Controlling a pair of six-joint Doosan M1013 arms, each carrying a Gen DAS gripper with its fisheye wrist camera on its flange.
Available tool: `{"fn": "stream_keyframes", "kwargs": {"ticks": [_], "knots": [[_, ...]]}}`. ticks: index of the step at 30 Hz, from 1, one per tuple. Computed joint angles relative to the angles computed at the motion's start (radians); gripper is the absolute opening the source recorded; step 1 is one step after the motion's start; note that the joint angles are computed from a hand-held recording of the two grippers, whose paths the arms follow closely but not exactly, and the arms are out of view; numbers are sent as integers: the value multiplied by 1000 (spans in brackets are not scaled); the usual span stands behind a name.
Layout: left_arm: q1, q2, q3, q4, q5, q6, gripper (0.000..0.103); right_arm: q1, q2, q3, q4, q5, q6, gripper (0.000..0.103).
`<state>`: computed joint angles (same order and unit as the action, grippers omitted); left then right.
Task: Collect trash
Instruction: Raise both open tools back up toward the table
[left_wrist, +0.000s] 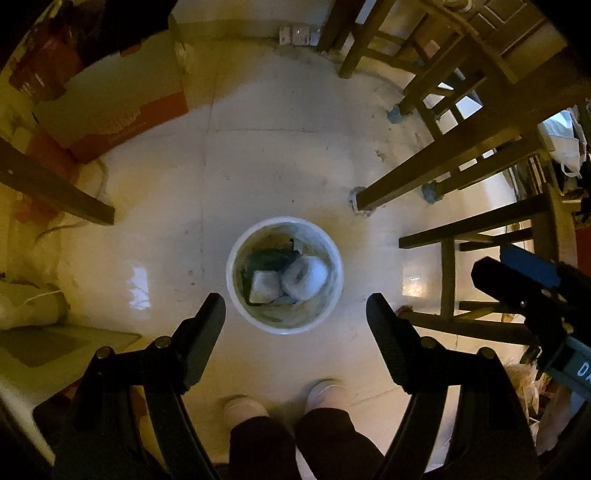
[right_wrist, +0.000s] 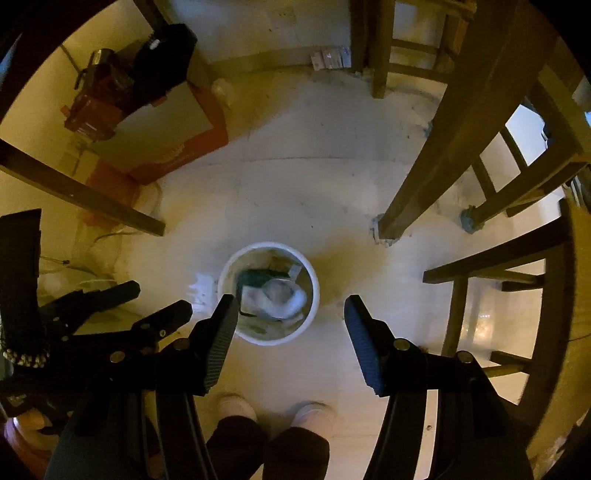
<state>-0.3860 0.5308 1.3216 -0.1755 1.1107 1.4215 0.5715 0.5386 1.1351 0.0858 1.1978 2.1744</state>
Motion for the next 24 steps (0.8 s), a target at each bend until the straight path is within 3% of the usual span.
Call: {"fn": "stream_keyframes", "kwargs": {"ticks": [13,24], "knots": [[12,-106,-159,72,84,-26,78,15,-5,-251,-42,147,-5,56],[34,-179,-358,110,113,-15,78,63,79,-682,-186,331,-4,56]]}}
